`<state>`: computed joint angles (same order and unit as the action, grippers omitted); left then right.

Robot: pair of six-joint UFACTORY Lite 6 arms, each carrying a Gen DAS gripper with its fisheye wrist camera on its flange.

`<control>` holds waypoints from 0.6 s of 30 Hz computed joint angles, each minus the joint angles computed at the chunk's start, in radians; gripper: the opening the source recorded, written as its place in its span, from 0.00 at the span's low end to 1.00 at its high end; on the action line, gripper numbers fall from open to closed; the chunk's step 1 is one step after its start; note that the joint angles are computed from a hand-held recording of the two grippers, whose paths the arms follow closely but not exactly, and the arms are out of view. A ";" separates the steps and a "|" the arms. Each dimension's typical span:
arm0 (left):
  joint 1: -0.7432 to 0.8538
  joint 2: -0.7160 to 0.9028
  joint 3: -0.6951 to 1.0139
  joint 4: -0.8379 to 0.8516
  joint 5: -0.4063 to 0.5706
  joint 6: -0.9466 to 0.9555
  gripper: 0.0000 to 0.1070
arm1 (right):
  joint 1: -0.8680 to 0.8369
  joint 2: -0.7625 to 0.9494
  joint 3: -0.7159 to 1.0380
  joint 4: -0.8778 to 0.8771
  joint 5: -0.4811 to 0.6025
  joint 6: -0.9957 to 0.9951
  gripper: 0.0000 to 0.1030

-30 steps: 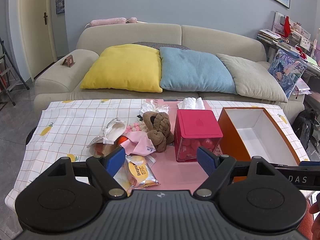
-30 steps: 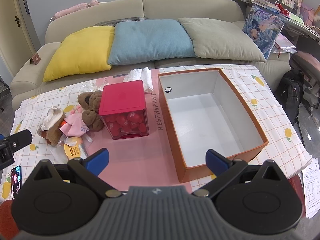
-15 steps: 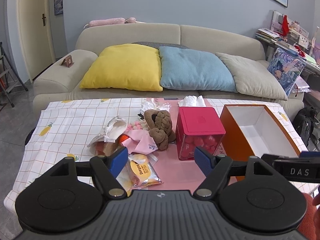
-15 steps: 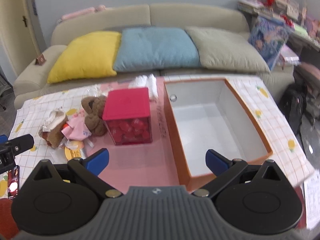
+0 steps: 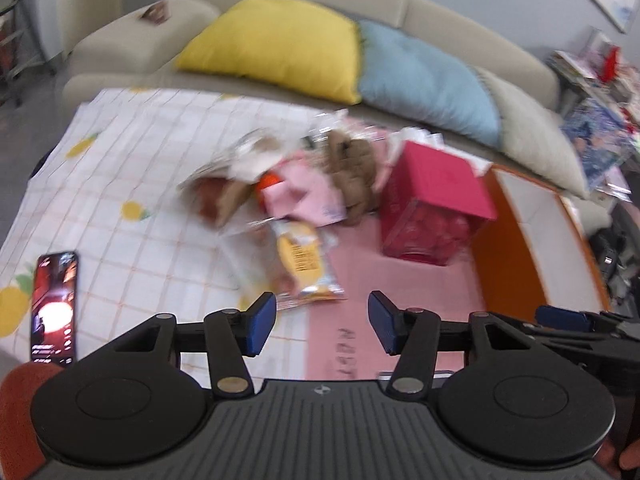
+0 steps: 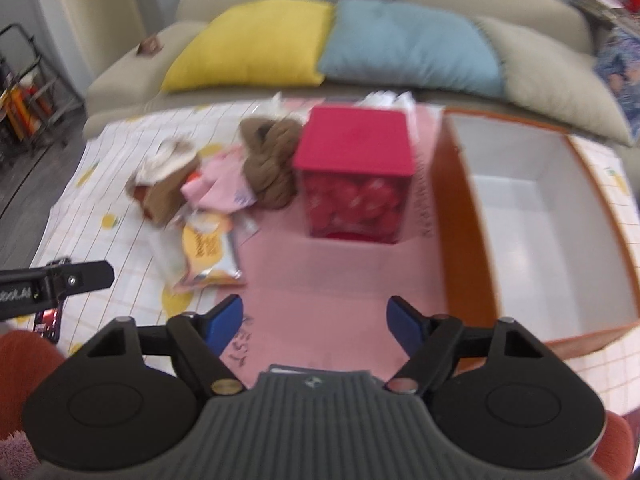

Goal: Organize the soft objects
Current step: 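Grasp the white sock with the left tool while the right tool grasps the yellow Deeyeo snack bag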

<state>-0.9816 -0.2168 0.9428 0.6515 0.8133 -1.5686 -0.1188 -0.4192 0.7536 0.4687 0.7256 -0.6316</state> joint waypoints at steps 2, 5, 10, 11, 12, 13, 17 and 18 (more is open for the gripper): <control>0.073 -0.023 -0.049 -0.049 -0.050 0.051 0.56 | 0.066 0.060 0.009 0.005 -0.039 0.026 0.75; 0.171 -0.030 -0.097 -0.095 -0.118 0.135 0.50 | 0.171 0.167 0.036 0.019 -0.114 0.041 0.75; 0.258 0.029 -0.122 -0.019 -0.188 0.208 0.46 | 0.309 0.414 0.165 0.068 -0.209 0.048 0.76; 0.288 0.042 -0.125 -0.020 -0.218 0.233 0.46 | 0.335 0.464 0.197 0.063 -0.229 0.062 0.76; 0.312 0.054 -0.129 -0.004 -0.240 0.242 0.46 | 0.356 0.515 0.231 0.061 -0.245 0.070 0.76; 0.331 0.060 -0.137 0.037 -0.260 0.231 0.46 | 0.375 0.569 0.270 0.045 -0.257 0.091 0.76; 0.369 0.101 -0.140 0.352 -0.275 0.087 0.61 | 0.417 0.744 0.427 0.024 -0.248 0.151 0.79; 0.385 0.119 -0.130 0.404 -0.284 0.088 0.65 | 0.428 0.779 0.461 0.005 -0.245 0.179 0.82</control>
